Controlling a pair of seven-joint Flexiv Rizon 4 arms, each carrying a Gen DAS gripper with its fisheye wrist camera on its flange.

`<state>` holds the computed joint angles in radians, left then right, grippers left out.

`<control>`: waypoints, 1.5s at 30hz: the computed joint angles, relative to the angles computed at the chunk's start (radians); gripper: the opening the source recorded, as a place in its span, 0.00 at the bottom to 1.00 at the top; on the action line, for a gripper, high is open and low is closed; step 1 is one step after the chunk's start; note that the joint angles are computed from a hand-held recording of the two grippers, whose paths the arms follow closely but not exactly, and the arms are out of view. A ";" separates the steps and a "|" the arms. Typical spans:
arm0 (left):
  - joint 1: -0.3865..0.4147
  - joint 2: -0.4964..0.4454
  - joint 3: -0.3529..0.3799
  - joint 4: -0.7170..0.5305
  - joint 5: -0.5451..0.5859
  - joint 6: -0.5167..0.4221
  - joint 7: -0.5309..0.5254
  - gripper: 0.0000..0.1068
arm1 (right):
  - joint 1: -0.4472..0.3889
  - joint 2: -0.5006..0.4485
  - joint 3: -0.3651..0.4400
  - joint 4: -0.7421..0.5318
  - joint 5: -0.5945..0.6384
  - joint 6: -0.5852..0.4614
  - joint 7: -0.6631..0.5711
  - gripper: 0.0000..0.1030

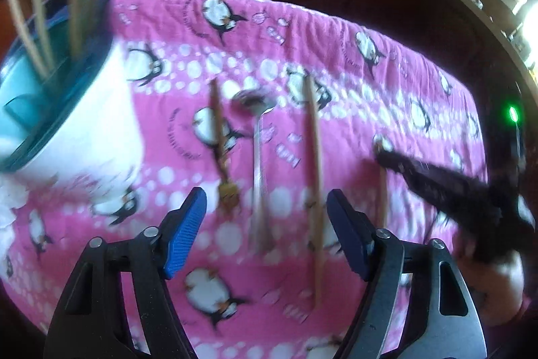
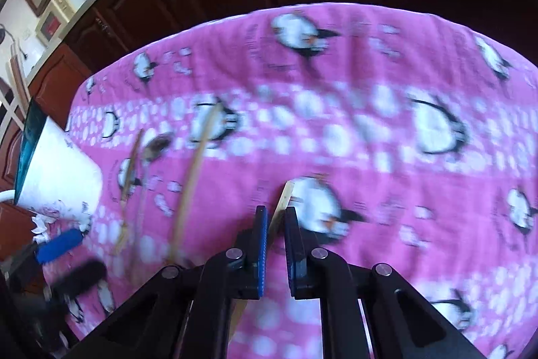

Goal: Organize utensils
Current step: 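Close the left tool on a chopstick while the right tool grips another chopstick, then carry both chopsticks to the white holder and drop them in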

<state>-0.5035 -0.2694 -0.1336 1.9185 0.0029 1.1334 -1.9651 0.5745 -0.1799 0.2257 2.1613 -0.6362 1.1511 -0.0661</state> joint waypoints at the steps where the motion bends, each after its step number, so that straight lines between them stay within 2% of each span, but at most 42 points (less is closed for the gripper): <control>1: -0.003 -0.025 -0.003 -0.034 0.002 -0.013 -0.005 0.60 | -0.008 0.015 0.001 0.017 0.007 0.004 -0.002 0.08; 4: -0.031 -0.092 0.010 -0.142 0.040 -0.060 -0.034 0.48 | -0.036 0.042 0.004 0.071 0.036 0.082 0.002 0.08; 9: -0.088 -0.214 0.056 -0.348 0.117 -0.163 -0.070 0.46 | -0.062 0.053 0.001 0.126 0.080 0.203 0.006 0.09; 14: -0.115 -0.334 0.086 -0.544 0.159 -0.327 -0.067 0.44 | -0.073 0.053 0.016 0.127 0.151 0.220 -0.062 0.09; 19: -0.129 -0.410 0.100 -0.668 0.183 -0.408 -0.048 0.42 | -0.075 0.041 0.020 0.118 0.209 0.236 -0.110 0.09; 22: -0.132 -0.430 0.090 -0.702 0.187 -0.413 0.007 0.22 | -0.067 0.035 0.002 0.119 0.193 0.252 -0.117 0.09; 23: -0.133 -0.434 0.087 -0.707 0.188 -0.408 0.025 0.10 | -0.059 0.035 -0.013 0.123 0.164 0.259 -0.103 0.09; 26: -0.097 -0.409 0.048 -0.649 0.120 -0.347 0.077 0.07 | -0.047 0.037 -0.035 0.122 0.099 0.256 -0.069 0.09; 31: -0.026 -0.281 -0.011 -0.429 -0.025 -0.174 0.124 0.06 | -0.047 0.092 -0.104 0.158 -0.181 0.317 0.145 0.09; 34: -0.007 -0.195 -0.033 -0.314 -0.077 -0.081 0.162 0.06 | -0.073 0.124 -0.083 0.150 -0.279 0.302 0.211 0.08; 41: 0.045 0.023 -0.087 -0.051 -0.236 0.084 0.289 0.06 | -0.123 0.211 0.021 0.129 -0.317 0.230 0.210 0.07; 45: 0.041 0.118 -0.096 0.047 -0.315 0.151 0.343 0.06 | -0.125 0.253 0.071 0.108 -0.325 0.169 0.206 0.07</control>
